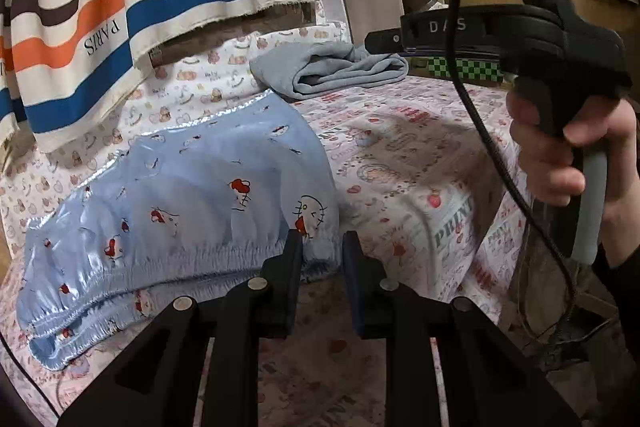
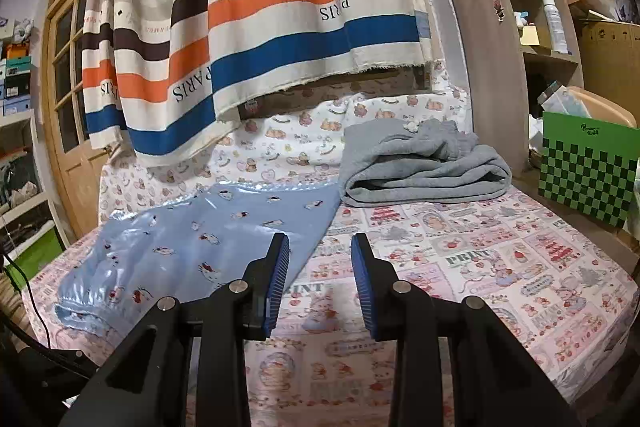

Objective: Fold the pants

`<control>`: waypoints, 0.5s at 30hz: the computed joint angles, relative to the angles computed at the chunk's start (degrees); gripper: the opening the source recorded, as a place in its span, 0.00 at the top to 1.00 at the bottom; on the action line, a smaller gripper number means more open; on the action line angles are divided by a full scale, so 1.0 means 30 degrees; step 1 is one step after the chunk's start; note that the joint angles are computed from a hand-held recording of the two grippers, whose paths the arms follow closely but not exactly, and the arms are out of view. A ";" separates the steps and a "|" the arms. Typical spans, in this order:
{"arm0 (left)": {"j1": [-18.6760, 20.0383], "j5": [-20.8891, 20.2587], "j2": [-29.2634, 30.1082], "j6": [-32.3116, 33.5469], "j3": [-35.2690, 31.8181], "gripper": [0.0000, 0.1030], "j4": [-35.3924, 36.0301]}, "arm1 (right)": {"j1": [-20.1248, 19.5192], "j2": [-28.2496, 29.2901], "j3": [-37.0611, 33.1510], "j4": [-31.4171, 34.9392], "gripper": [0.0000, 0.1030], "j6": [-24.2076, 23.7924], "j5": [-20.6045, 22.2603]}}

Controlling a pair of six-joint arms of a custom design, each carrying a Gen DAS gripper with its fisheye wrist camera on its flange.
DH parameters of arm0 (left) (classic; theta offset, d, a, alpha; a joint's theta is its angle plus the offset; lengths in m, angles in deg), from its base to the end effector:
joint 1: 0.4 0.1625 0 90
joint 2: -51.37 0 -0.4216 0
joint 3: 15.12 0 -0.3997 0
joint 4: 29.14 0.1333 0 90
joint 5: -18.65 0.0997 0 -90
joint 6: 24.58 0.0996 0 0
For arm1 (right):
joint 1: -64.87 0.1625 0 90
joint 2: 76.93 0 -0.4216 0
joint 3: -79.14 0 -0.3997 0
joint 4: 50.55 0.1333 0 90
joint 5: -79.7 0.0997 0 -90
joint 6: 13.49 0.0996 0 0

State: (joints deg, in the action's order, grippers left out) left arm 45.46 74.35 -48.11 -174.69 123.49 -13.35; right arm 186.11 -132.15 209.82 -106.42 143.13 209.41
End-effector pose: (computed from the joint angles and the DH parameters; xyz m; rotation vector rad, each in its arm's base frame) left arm -0.0077 -0.2800 0.2015 1.3048 2.1338 -0.8760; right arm 0.2564 -0.2884 0.0023 0.4889 -2.1151 1.5328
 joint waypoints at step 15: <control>0.0065 -0.0254 -0.2043 -0.0506 -0.0586 0.93 0.0330 | -0.2284 0.0280 -0.8462 1.2471 0.68 0.2058 -0.3475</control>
State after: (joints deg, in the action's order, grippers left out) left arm 45.65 73.58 -54.24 -176.21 121.73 -12.37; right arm 179.26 -131.31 184.44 -69.01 149.30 198.98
